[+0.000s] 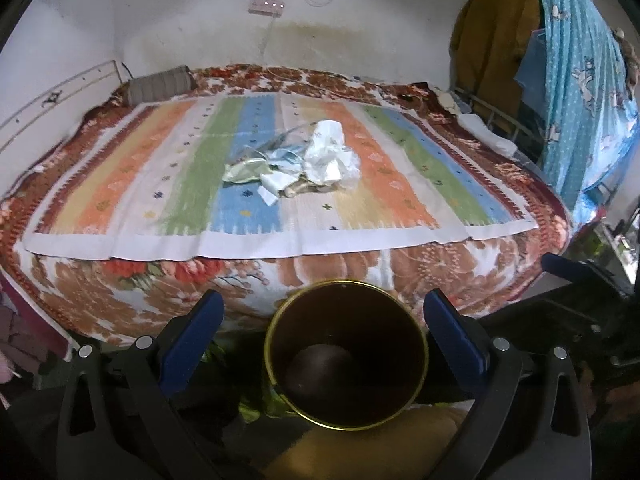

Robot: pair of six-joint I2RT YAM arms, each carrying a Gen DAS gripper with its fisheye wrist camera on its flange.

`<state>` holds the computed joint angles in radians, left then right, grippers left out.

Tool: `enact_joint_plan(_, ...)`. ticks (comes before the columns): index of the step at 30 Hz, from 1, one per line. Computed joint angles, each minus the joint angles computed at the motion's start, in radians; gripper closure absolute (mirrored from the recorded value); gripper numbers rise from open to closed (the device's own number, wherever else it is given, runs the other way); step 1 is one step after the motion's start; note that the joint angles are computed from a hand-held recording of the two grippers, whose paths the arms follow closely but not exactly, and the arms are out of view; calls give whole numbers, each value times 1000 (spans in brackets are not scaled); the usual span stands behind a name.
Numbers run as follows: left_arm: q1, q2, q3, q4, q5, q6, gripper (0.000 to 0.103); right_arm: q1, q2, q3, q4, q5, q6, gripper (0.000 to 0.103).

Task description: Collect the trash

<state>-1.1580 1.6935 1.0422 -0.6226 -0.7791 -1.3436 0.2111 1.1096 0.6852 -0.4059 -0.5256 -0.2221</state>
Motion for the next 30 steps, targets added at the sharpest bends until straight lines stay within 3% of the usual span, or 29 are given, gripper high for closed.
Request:
enact_joint_plan(20,10,-32,-43,62,20,-10,6,0,25,17,-18,-7,8,9)
enact_joint_plan(23,6,0,-3,-3,2,-35,6,-1,28,18,-19,-7,6,9)
enact_joint_plan(30,8,-6,-10,-2,-3,-44,6,-1,31,15,-15,-6,9,9)
